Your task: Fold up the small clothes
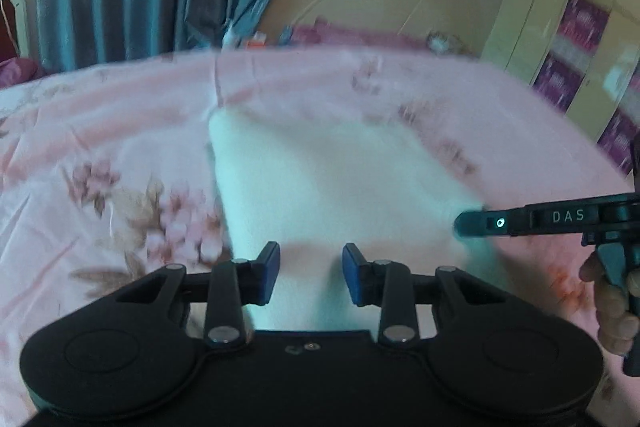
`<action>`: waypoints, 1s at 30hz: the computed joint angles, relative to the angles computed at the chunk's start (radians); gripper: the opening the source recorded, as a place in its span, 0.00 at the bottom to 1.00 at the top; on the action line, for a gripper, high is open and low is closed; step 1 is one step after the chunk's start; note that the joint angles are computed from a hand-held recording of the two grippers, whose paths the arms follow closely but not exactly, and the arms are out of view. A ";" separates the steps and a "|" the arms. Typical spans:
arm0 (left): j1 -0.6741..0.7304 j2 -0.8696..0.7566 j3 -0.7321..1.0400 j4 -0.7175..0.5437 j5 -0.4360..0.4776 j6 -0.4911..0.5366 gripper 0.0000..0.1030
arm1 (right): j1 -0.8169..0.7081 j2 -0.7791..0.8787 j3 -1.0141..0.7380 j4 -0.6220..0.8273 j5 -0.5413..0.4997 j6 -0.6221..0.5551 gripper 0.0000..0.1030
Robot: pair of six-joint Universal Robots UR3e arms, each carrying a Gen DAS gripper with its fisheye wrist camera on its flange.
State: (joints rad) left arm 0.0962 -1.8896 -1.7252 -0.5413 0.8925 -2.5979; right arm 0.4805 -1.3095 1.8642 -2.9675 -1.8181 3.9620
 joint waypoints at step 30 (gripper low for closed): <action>-0.044 -0.003 -0.030 0.073 0.085 0.015 0.33 | 0.049 0.034 -0.143 0.229 -0.013 -0.166 0.25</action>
State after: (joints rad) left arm 0.0519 -1.8926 -1.7549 -0.4687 0.9774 -2.5824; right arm 0.5298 -1.2755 1.7217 -2.7389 -1.8311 3.7960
